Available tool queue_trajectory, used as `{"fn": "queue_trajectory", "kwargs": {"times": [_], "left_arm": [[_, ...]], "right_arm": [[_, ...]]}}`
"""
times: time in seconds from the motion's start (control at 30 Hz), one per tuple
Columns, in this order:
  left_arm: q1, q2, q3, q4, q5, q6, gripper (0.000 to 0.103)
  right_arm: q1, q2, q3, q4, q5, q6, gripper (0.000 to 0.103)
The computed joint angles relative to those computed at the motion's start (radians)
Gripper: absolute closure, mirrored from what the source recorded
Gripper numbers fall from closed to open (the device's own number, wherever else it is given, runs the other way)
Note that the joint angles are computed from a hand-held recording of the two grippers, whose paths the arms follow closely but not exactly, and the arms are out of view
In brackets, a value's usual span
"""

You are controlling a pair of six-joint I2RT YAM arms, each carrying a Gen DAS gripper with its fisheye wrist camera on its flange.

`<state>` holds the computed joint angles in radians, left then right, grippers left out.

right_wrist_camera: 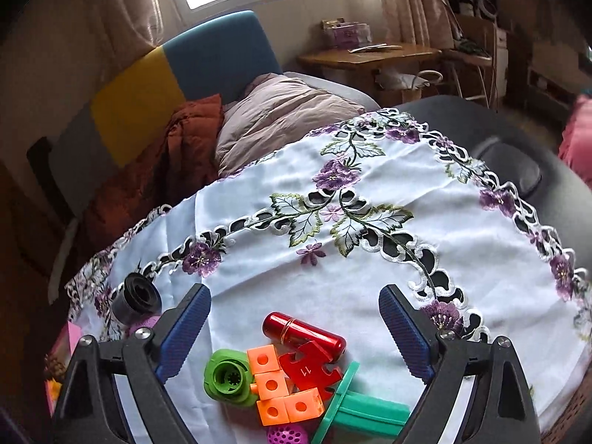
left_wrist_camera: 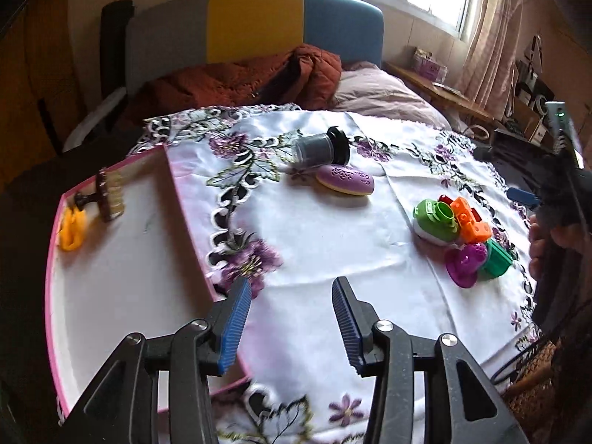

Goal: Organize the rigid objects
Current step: 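Move both tools back toward the remaining toys on the cloth, then grasp the purple oval sponge with the left tool while the right tool grasps the black cylinder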

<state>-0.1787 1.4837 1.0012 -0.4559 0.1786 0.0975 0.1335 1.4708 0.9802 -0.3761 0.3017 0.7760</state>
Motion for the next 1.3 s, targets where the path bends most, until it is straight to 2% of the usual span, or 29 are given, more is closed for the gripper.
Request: {"fn": "queue_trajectory", "kwargs": {"times": [0.07,0.13,0.17,0.37,0.57,0.73,0.77,0.8,0.87,1.13,1.17,1.2,1.3], "left_arm": [[-0.025,0.044,0.036,-0.001,-0.006,-0.009,0.051],[-0.051,0.091,0.077,0.003,-0.005,-0.008,0.028],[-0.062,0.112,0.097,0.004,-0.006,-0.010,0.026],[-0.121,0.293,0.278,-0.029,-0.023,-0.031,0.026],[-0.160,0.461,0.455,-0.056,-0.059,-0.008,0.026],[-0.190,0.595,0.631,-0.121,-0.085,0.020,0.025],[-0.197,0.610,0.649,-0.119,-0.094,0.031,0.024],[-0.204,0.627,0.668,-0.117,-0.107,0.049,0.018],[-0.216,0.675,0.723,-0.136,-0.144,0.079,0.017],[-0.236,0.789,0.857,-0.175,-0.164,0.070,0.013],[-0.238,0.798,0.865,-0.182,-0.169,0.068,0.014],[-0.239,0.804,0.867,-0.182,-0.175,0.060,0.025],[-0.225,0.777,0.815,-0.149,-0.147,0.026,0.025]], "right_arm": [[-0.009,-0.008,-0.009,0.009,-0.018,0.011,0.010],[-0.020,-0.015,-0.019,0.020,-0.040,0.020,0.009],[-0.022,-0.017,-0.022,0.024,-0.048,0.024,0.008],[-0.031,-0.019,-0.028,0.045,-0.084,0.021,0.008],[-0.049,-0.014,-0.033,0.058,-0.129,0.029,0.007],[-0.063,-0.012,-0.038,0.062,-0.158,0.041,0.007],[-0.065,-0.012,-0.039,0.064,-0.161,0.044,0.007],[-0.067,-0.012,-0.041,0.067,-0.166,0.046,0.007],[-0.071,-0.013,-0.042,0.070,-0.176,0.048,0.007],[-0.069,-0.010,-0.042,0.077,-0.182,0.044,0.006],[-0.070,-0.010,-0.042,0.077,-0.182,0.044,0.006],[-0.069,-0.009,-0.042,0.077,-0.178,0.043,0.006],[-0.068,0.001,-0.034,0.070,-0.176,0.039,0.006]]}}
